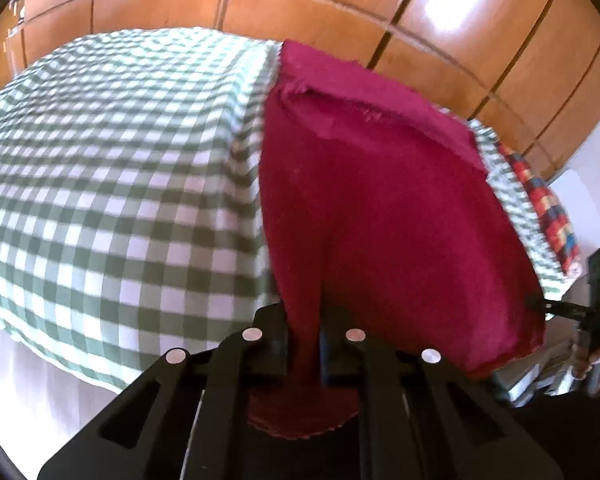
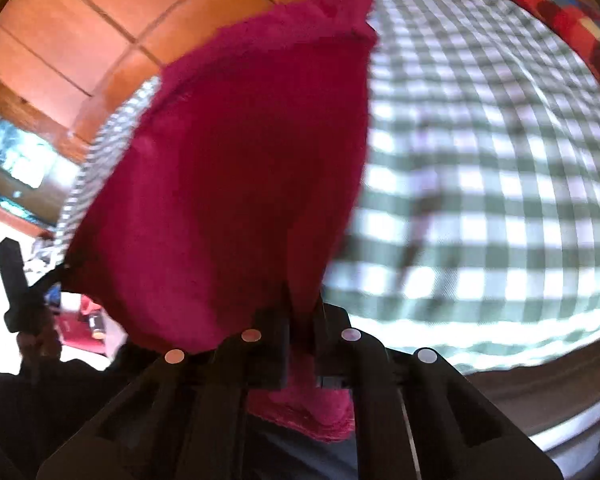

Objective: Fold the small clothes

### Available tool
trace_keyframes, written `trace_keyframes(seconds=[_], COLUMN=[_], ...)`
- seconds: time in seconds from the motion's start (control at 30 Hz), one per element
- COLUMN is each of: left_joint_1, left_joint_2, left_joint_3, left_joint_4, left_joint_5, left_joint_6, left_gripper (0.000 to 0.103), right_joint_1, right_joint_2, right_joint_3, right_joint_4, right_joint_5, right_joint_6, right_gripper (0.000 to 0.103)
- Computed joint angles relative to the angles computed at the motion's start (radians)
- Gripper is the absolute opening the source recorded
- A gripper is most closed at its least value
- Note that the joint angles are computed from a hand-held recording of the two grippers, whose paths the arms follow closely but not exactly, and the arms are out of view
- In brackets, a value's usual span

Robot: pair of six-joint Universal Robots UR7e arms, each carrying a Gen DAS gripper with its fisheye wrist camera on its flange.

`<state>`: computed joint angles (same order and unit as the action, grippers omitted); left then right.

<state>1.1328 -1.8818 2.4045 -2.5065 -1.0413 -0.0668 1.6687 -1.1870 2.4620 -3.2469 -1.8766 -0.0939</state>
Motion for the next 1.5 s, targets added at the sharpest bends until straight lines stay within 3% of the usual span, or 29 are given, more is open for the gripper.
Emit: trace_keyframes(seconds=[0.17,0.3,0.53,0.63,0.67,0.7,0.73,0.77,0.8,0.83,0.97,1.17,1.23,1.33,1.4,1.5], left_joint_1=[0.025,0.051,0.116,0.138,0.146,0.15,0.154,0.16,0.176,0.187,0.219,0.225,0.209,0.202,0.199,0.189], left_joint_2=[0.023,0.113,0.366,0.474,0.506,0.518,0.529,0.533,0.53,0.525,0.49,0.428,0.433,0.452,0.46,0.456], left_joint_3=[-0.058,-0.131,-0.334,-0.434,-0.467,-0.477,-0.489,-0.495,-0.503,-0.503,-0.472,-0.349,-0.323,-0.317,-0.322,-0.322], left_joint_4=[-0.04,-0.135,-0.227,-0.214,-0.213,-0.219,-0.232,-0.249,-0.264,-0.276,-0.268,-0.211,-0.218,-0.244,-0.252,-0.246], left_joint_5=[-0.114,-0.188,-0.216,-0.21,-0.212,-0.214,-0.211,-0.216,-0.238,-0.251,-0.214,-0.204,-0.171,-0.151,-0.131,-0.104], left_joint_6=[0.017,0.046,0.037,0.011,-0.006,-0.016,-0.03,-0.04,-0.05,-0.059,-0.048,0.056,0.079,0.083,0.087,0.093], left_gripper=[0.008,0.008,0.009,0.014,0.024,0.041,0.048,0.057,0.062,0.064,0.064,0.053,0.049,0.042,0.027,0.018], right_joint_1=[0.015,-0.017,-0.09,-0.11,-0.116,-0.124,-0.135,-0.139,-0.141,-0.15,-0.179,-0.174,-0.165,-0.152,-0.136,-0.114], right_joint_2=[-0.014,0.007,0.108,0.141,0.15,0.152,0.148,0.143,0.137,0.123,0.053,0.064,0.108,0.18,0.201,0.198], right_joint_3=[-0.057,-0.131,-0.318,-0.375,-0.389,-0.398,-0.4,-0.39,-0.378,-0.353,-0.269,-0.193,-0.212,-0.27,-0.295,-0.29], right_joint_4=[-0.041,-0.082,-0.015,0.012,0.015,0.025,0.031,0.012,-0.02,-0.064,-0.108,-0.129,-0.136,-0.126,-0.12,-0.115], right_joint_5=[0.144,0.203,0.179,0.172,0.178,0.195,0.23,0.243,0.249,0.275,0.317,0.195,0.158,0.122,0.097,0.07], right_joint_6=[-0.016,-0.007,0.073,0.091,0.099,0.111,0.12,0.118,0.115,0.113,0.084,-0.005,-0.026,-0.025,-0.025,-0.043], right_gripper=[0.008,0.008,0.008,0.008,0.012,0.024,0.033,0.058,0.076,0.076,0.076,0.076,0.068,0.042,0.026,0.018])
